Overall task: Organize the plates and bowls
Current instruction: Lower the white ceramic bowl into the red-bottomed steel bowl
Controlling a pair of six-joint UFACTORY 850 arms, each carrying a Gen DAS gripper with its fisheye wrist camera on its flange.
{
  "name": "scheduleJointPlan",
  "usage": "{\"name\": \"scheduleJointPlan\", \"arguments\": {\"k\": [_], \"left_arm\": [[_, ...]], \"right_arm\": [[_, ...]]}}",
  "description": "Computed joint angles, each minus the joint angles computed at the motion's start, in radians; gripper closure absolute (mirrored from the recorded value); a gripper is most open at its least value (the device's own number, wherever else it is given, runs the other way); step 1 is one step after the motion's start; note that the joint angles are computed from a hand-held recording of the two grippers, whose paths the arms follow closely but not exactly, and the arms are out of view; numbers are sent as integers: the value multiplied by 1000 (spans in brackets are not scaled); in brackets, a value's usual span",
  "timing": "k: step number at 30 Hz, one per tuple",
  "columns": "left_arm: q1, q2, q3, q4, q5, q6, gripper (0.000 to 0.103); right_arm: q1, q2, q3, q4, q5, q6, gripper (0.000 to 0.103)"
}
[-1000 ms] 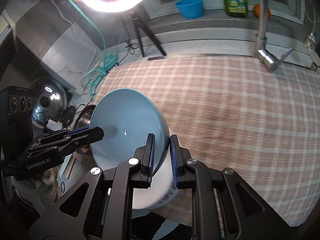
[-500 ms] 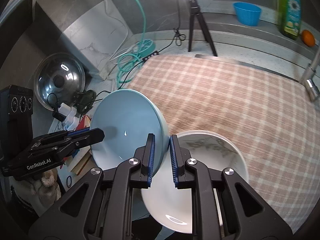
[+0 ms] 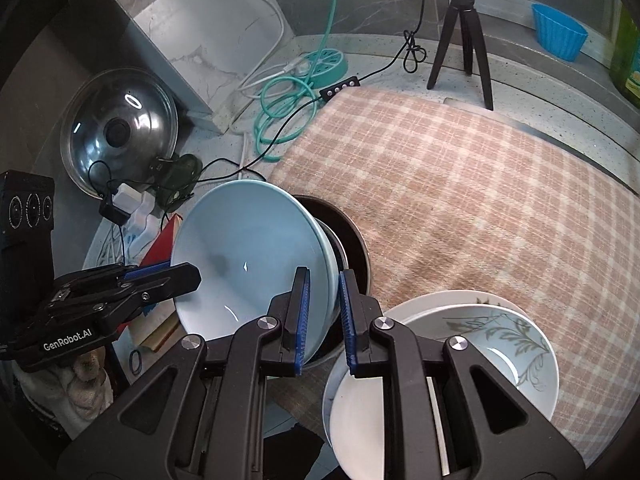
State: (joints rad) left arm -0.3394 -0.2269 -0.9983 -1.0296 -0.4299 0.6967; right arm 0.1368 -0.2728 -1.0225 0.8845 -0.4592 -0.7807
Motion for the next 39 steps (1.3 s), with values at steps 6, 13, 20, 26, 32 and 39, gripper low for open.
{"name": "scheduleJointPlan", "arguments": {"k": [6,13,20,26,32,39], "left_arm": [[16,-24,-5,4,-31,-11,90],[22,-43,-14,25,-40,-26,90],[19,-41,-15,77,-14,-68,90],[28,-18,-2,73,17,-62,83],[43,-13,3,59,29,-55,77],[59,-12,13,49,38,-46,77]], "right_arm": [[13,-34,-27,-59,-6,64,88],[23,-71,-50,-116,-11,123,88],[27,-66,-42,-110,16,107,79],[9,-22,-9,65,49,-30,35],[-24,-4,10,150,49,-78,21],[-68,13,38,198,20,-85,21]]}}
